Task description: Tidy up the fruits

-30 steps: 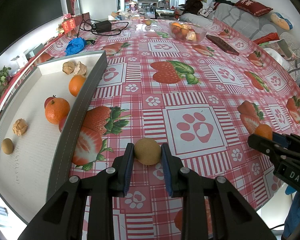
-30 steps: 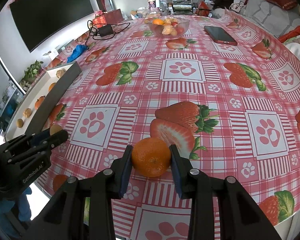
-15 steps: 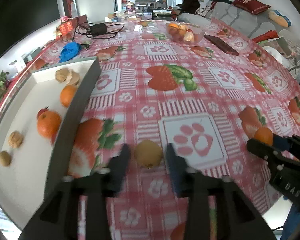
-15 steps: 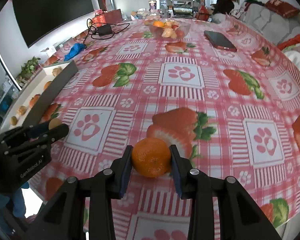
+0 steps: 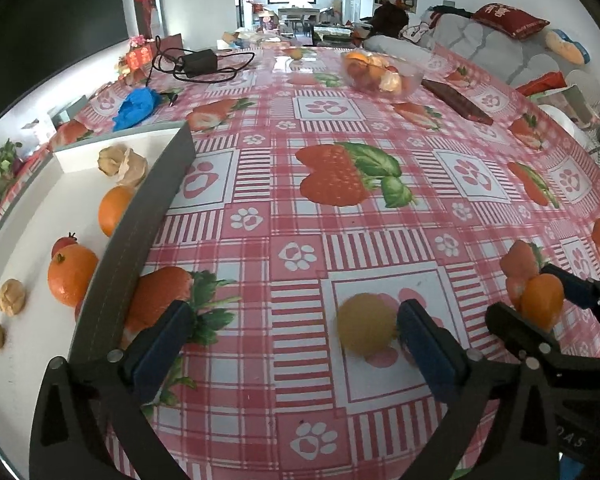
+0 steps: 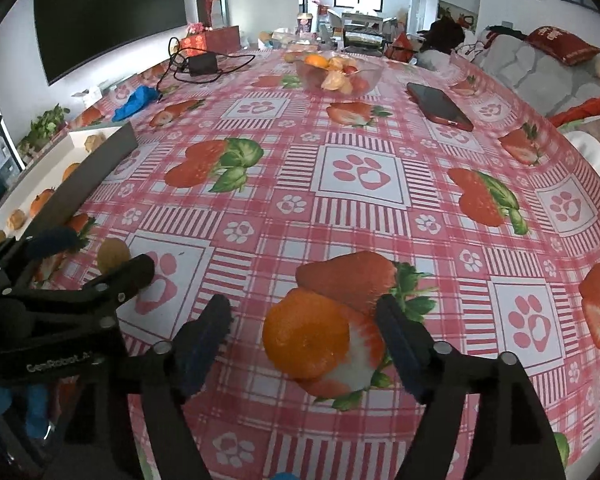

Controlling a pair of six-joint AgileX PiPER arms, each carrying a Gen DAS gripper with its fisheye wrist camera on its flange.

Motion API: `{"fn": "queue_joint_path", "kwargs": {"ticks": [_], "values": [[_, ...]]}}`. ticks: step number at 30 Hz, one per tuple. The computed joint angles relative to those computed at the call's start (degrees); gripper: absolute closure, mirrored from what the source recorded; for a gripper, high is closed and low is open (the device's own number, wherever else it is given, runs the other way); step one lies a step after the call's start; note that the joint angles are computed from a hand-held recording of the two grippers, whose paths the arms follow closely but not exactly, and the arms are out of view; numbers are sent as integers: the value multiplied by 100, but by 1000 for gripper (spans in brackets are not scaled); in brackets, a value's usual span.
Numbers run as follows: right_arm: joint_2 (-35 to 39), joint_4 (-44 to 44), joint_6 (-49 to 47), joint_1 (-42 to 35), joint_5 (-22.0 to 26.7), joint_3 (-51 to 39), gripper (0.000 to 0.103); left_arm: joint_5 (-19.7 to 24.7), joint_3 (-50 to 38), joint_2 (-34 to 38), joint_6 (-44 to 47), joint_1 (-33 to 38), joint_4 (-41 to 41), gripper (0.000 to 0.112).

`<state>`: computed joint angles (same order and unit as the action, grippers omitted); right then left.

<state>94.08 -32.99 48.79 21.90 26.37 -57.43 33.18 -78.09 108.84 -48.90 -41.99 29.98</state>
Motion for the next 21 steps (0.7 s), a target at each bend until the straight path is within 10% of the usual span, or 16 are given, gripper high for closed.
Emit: {"fn": "queue_joint_path", "kwargs": {"ticks": [3, 21], "values": [[33, -321, 413, -96, -95, 124, 0, -49, 41, -15, -41, -17, 42, 10], [-38, -764, 879, -36, -196, 276, 0, -42, 64, -30, -73, -44, 91, 10]]}}
